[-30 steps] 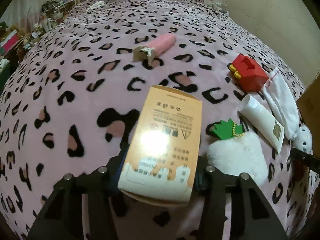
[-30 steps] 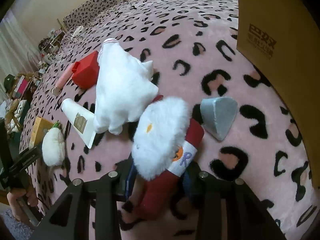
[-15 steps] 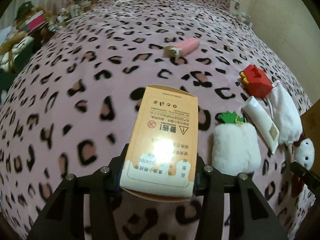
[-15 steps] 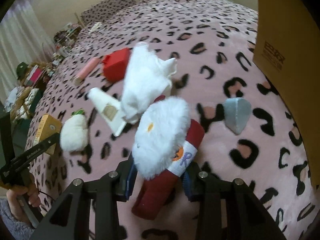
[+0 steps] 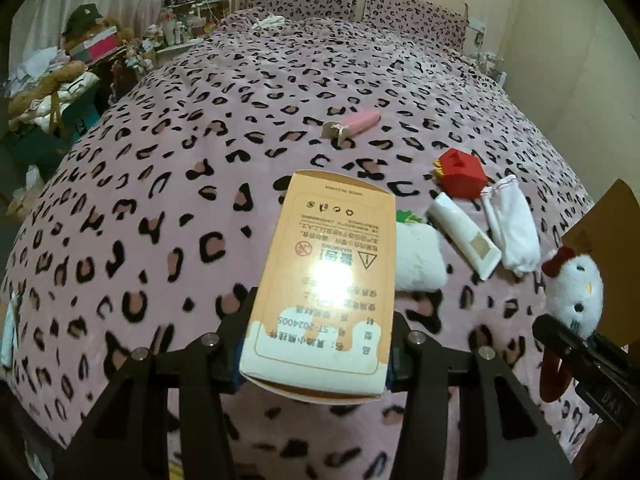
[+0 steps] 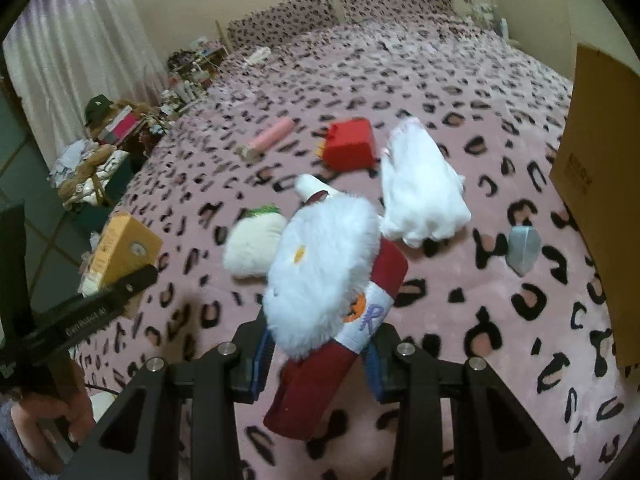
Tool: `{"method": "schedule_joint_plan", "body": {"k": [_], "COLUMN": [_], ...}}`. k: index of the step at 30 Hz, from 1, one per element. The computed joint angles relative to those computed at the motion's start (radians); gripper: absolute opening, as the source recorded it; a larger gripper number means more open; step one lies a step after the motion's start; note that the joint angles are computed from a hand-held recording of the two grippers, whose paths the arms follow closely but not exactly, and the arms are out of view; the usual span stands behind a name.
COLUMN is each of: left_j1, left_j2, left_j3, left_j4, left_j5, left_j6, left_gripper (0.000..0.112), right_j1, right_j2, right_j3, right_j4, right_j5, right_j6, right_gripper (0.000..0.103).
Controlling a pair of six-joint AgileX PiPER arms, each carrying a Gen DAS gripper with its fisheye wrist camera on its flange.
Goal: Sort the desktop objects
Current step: 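Lift the tan box and Hello Kitty plush and carry both toward the cardboard box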
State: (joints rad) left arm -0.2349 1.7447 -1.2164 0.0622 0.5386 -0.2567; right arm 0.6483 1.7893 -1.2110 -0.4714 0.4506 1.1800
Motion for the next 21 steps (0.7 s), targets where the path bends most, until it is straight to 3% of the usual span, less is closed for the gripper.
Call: {"method": "schedule_joint_plan", "body": {"k": [12, 21], "left_j1": [-0.144, -0.263], "left_j2": [-0.179, -0.264], "left_j3": [0.053, 0.039], "left_j4": [0.162, 0.315], "left_j5": [0.080, 0.203], "left_j6": [-0.205, -0.356], "left_gripper": [0.049, 0.049], "right_j1": [0.090, 0.136], "right_j2": [-0.107, -0.204], "right_j3": [-0.027, 0.009], "right_j4": [-0.119, -0.203], "right_j5": [0.101, 0.176], "right_j6": [0.077, 0.146], "right_gripper": [0.038, 0.038]}}
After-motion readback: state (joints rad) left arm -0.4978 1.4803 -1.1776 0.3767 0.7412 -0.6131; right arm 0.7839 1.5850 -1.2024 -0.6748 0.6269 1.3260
